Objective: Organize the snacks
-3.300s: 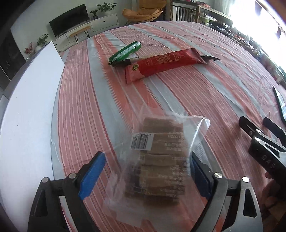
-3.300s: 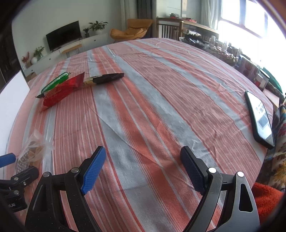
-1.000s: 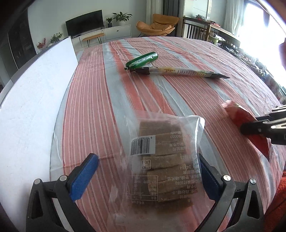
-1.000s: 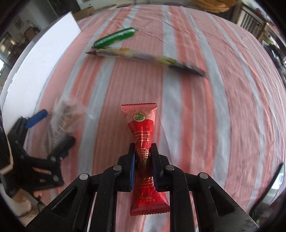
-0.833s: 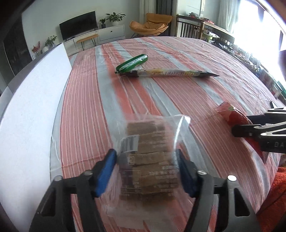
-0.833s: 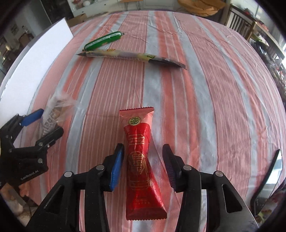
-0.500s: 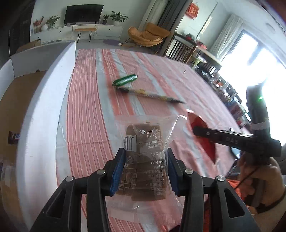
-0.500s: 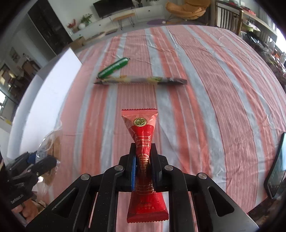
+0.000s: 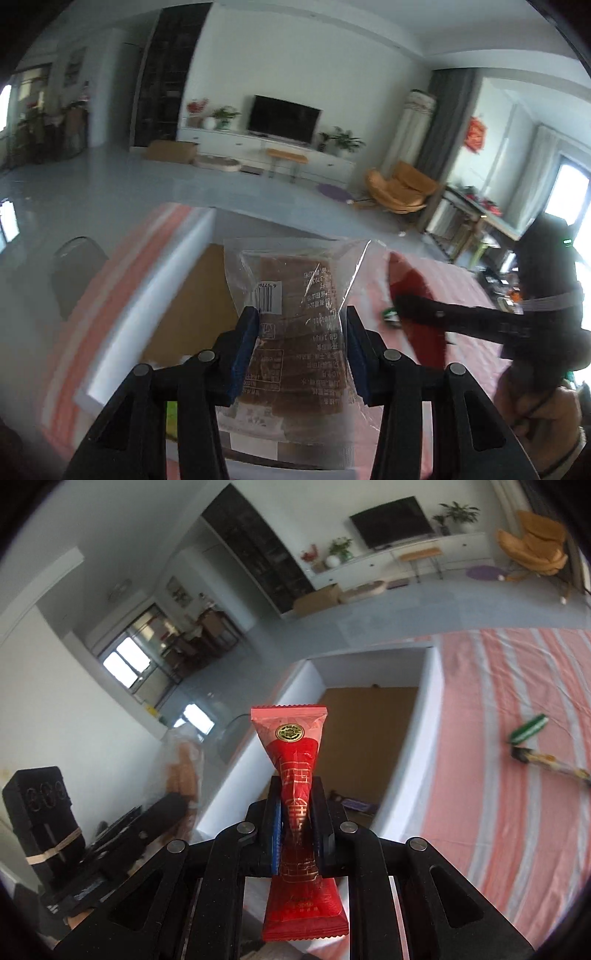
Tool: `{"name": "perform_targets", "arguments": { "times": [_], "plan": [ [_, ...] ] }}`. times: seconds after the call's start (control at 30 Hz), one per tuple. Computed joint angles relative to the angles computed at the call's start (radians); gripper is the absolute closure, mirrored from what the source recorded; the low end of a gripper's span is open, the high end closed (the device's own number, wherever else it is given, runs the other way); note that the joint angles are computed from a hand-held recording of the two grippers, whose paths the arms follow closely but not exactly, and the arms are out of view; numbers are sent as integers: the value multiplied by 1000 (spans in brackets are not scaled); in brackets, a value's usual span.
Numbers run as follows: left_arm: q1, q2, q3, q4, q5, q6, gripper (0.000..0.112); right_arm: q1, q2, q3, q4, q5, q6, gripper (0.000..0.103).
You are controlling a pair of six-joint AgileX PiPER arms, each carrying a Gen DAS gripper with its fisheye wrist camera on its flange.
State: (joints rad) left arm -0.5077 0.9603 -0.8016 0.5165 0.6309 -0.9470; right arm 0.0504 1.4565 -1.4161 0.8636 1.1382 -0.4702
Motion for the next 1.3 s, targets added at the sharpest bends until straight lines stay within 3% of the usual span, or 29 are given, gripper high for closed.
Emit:
{"name": "perform_targets", "arguments": {
  "times": [0.03,0.07,0.1,0.13,0.27,0.4,0.57,0.73,0.8,0.9,0.97,1.03,1.13,1.3],
  "plan": [
    [19,8,27,78,21,-70,62,42,10,7,-7,-31,-2,73],
    [39,22,48,121,39,-112,49,71,9,26,-19,-60,0,44],
    [67,41,67,141,49,-144,40,76,1,61,-11,-85,-18,32],
    [78,57,94,166,35,-188,30,67,-16,104,1,-103,-45,32],
    [72,100,142,188,-35,-262,29,19,-122,260,-122,-222,-92,33],
    [-17,165,112,236,-120,-307,25,-117,-197,470,-280,-434,-165,31],
    [-218,290,10,298,-211,-362,12,-291,-124,667,-518,-724,-110,32],
    [-353,523,-164,77,-285,-113,12,-487,-87,747,-334,-801,-318,32],
    [-391,637,-228,102,-298,-119,12,-525,-60,755,-249,-834,-402,32],
    [-435,806,-339,227,-246,-225,12,-571,-55,746,-147,-823,-503,32],
    [-439,924,-419,266,-211,-256,12,-557,-28,744,-150,-862,-488,31],
    [-430,1048,-525,217,-185,-217,12,-541,-2,728,-218,-872,-400,31],
    [-426,1160,-606,236,-159,-247,12,-530,11,718,-277,-872,-309,31],
    [-409,1277,-718,258,-83,-225,12,-543,30,709,-228,-862,-351,31]
  ]
}}
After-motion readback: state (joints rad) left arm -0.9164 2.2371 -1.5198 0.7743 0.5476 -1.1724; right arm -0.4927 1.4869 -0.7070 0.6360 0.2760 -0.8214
